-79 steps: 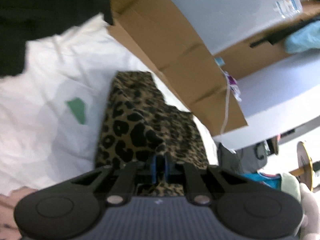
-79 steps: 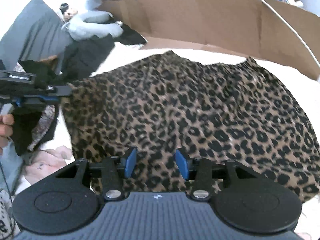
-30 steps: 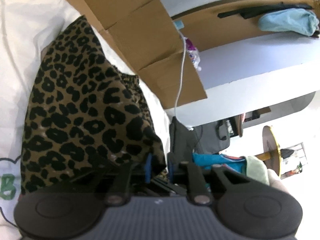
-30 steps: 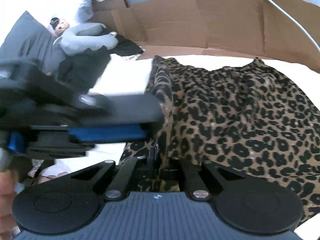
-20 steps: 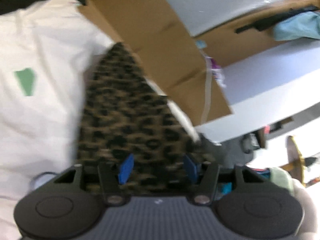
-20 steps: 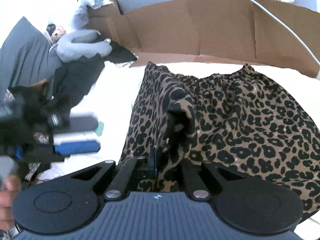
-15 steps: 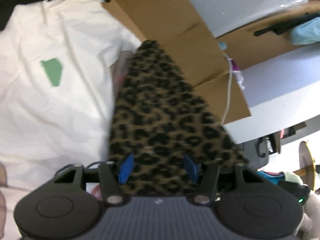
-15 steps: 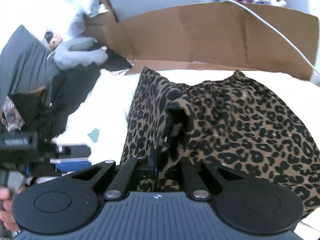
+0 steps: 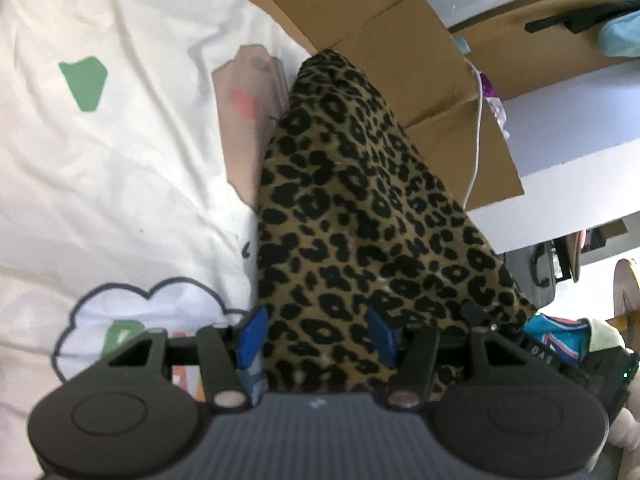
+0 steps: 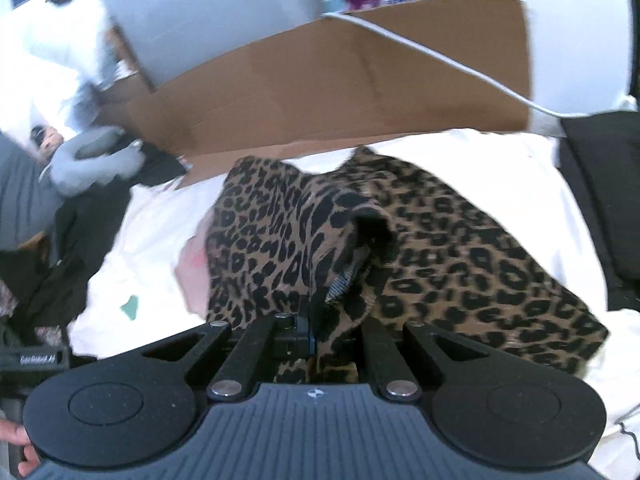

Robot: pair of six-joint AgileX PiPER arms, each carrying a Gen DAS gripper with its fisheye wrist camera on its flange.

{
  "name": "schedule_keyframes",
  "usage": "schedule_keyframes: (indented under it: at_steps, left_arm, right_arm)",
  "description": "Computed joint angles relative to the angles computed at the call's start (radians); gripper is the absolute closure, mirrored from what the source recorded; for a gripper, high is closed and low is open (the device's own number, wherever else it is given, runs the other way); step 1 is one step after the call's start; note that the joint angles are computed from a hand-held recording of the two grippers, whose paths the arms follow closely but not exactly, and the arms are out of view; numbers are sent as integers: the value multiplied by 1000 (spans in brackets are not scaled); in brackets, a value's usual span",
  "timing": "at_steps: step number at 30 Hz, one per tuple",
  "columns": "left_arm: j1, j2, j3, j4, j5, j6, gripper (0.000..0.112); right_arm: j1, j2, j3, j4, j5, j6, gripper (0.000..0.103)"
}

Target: Fold clothes

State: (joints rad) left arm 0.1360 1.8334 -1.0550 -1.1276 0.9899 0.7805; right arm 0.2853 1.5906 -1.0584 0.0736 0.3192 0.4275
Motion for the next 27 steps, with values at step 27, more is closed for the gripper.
schedule_keyframes:
  at_steps: [27]
  left_arm:
    - [100,181,-202,367,164,117,49]
  right_arm:
    - [-328,2,211,526,-61,-583,95]
